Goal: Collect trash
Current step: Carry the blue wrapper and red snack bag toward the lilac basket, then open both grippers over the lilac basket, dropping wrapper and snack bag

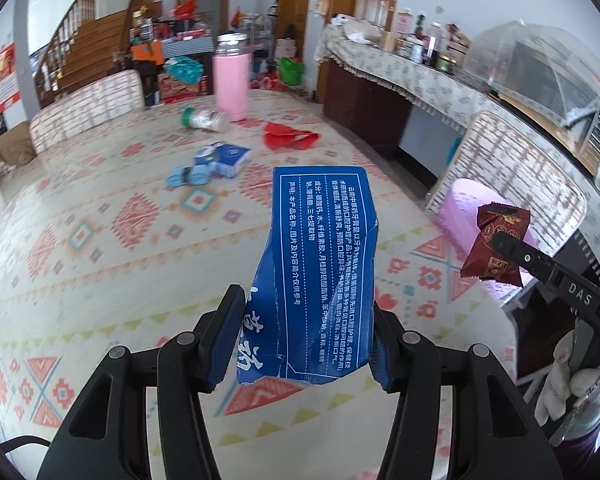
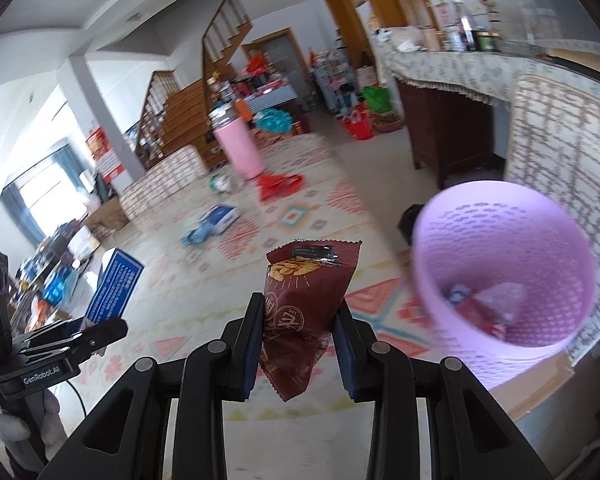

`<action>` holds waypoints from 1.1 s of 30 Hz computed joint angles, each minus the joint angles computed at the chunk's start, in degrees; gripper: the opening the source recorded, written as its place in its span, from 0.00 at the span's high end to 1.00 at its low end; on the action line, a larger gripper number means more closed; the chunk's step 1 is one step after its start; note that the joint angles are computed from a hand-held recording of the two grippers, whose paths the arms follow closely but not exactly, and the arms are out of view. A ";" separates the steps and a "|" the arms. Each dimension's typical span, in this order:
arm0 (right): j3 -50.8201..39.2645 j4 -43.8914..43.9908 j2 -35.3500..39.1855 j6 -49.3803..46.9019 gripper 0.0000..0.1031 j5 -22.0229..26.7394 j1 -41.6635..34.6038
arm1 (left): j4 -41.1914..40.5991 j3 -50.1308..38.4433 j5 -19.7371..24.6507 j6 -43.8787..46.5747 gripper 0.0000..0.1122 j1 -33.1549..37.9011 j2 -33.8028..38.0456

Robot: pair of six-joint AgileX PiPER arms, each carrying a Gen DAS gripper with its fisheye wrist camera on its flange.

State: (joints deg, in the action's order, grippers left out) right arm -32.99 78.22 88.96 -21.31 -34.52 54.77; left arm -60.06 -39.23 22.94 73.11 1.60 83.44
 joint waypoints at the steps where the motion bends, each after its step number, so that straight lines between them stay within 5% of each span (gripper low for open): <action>1: 1.10 0.17 -0.97 0.26 0.66 -0.33 -0.22 | 0.59 -0.28 -0.22 -0.93 0.52 -1.20 0.07; 12: 14.48 6.53 -15.45 -3.13 0.66 -3.11 -5.75 | 11.14 -9.59 -2.04 -17.50 0.52 -19.48 6.00; 19: 18.51 5.17 -21.54 -7.73 0.66 1.56 -16.00 | 20.11 -22.07 0.43 -31.02 0.52 -29.05 15.49; 25: 19.32 -6.58 -21.68 -3.76 0.66 9.33 -28.24 | 24.52 -32.64 3.58 -38.05 0.52 -33.52 23.43; 33: 18.23 -35.02 -17.09 17.22 0.62 14.78 -41.84 | 26.90 -38.60 4.44 -42.34 0.40 -35.33 28.50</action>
